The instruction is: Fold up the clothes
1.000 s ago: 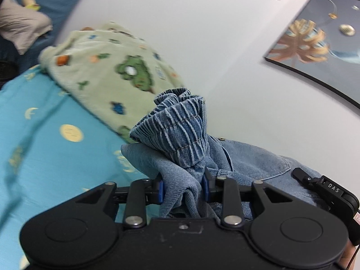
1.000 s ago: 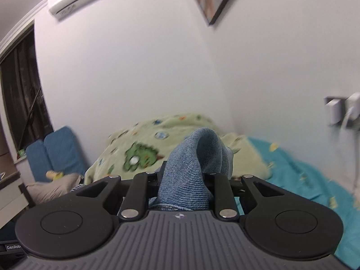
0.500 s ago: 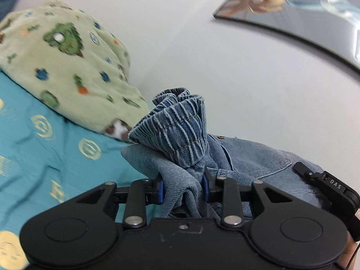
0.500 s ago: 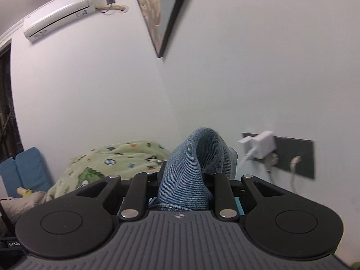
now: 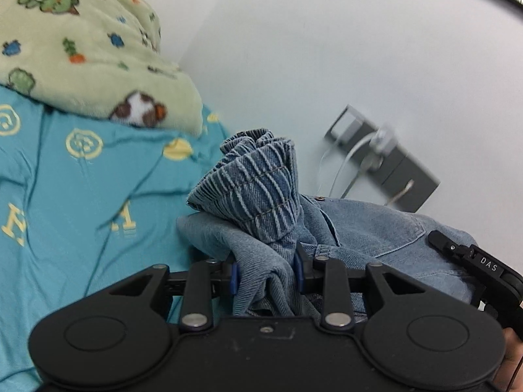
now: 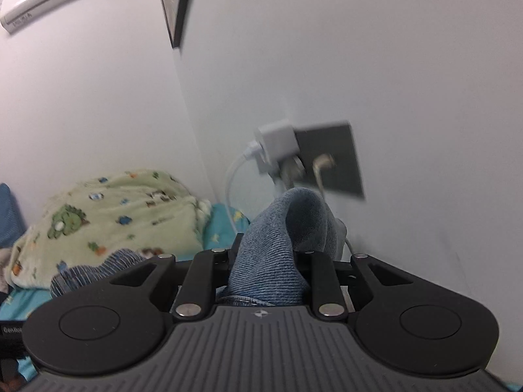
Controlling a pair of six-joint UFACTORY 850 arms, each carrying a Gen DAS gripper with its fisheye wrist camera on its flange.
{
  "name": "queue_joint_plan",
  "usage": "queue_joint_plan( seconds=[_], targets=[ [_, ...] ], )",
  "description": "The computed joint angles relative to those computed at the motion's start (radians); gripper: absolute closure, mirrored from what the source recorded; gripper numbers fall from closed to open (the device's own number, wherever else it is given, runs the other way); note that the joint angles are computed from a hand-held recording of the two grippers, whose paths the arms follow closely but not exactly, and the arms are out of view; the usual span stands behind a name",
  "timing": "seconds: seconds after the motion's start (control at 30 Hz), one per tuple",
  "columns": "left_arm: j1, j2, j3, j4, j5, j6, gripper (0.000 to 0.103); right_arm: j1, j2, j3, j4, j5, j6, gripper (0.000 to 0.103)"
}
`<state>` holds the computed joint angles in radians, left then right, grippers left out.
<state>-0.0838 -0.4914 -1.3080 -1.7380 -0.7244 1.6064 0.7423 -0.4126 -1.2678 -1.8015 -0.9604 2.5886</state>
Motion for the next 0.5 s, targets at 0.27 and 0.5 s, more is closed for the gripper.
queue_joint_plan(
  seconds=[0.27, 0.5],
  targets=[
    [-0.003, -0.016, 0.051, -0.065, -0.03, 0.178, 0.073, 0.0, -0.033, 0.049, 0.194, 0.12, 0.031, 0.081],
    [0.007, -0.02, 0.031, 0.043, -0.001, 0.103, 0.047, 0.009, -0.051, 0.04, 0.266, 0.13, 0.018, 0.078]
  ],
)
